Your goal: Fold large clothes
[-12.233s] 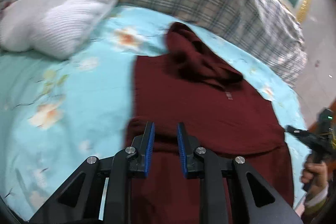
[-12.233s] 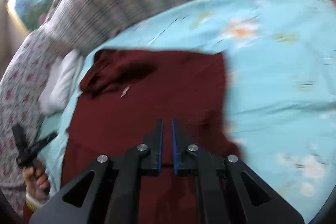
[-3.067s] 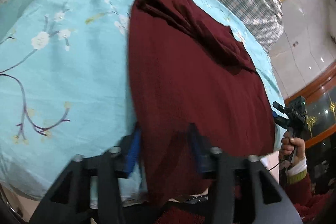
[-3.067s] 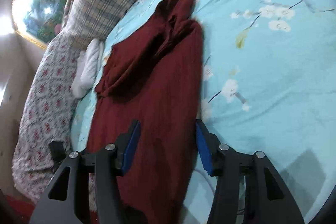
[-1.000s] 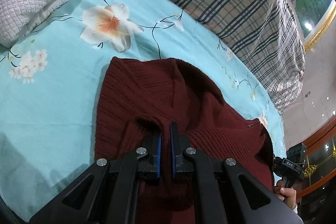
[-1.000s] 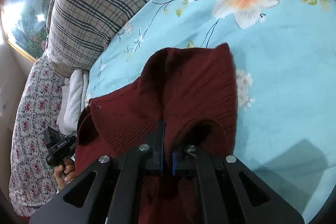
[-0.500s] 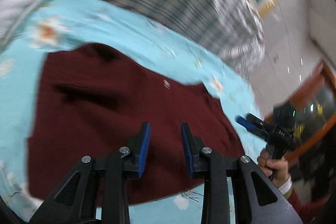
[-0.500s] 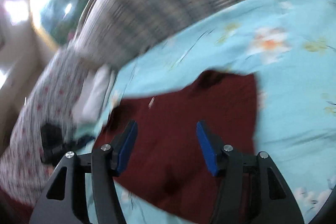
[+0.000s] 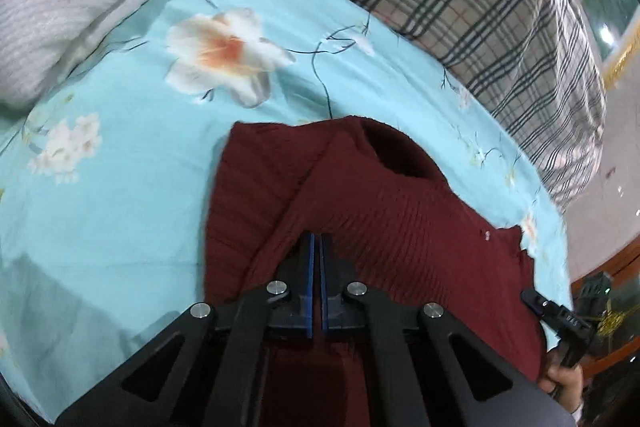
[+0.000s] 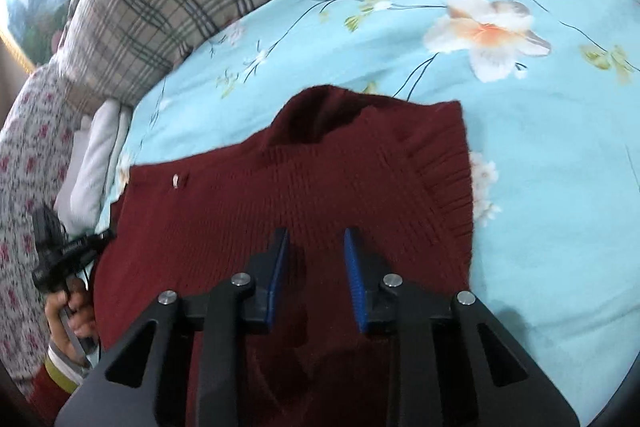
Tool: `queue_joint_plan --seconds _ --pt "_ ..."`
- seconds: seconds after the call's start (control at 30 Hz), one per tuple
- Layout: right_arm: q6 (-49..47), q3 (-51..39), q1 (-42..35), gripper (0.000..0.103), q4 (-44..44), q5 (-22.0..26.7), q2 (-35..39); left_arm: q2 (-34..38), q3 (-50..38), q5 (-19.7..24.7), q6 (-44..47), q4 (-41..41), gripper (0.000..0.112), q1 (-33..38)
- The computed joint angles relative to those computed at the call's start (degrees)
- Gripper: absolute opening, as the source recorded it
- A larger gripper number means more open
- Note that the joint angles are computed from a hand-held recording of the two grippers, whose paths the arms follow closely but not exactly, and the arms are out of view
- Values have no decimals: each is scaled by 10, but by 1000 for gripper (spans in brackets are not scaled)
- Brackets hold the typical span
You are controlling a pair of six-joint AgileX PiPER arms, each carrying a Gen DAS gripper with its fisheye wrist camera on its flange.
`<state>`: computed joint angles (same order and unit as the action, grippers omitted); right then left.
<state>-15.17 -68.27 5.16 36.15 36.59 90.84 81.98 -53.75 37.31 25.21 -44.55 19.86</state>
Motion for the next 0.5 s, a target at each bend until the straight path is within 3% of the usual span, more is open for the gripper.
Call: queue_joint_plan --seconds 0.13,0.3,0.5 --pt "-32 49 -5 30 48 2 -67 -87 52 20 -22 32 11 -10" --pt "-28 105 24 30 59 8 -157 -221 123 79 -59 35 21 -14" --pt "-6 186 76 31 61 -12 -232 -378 208 177 -101 25 49 30"
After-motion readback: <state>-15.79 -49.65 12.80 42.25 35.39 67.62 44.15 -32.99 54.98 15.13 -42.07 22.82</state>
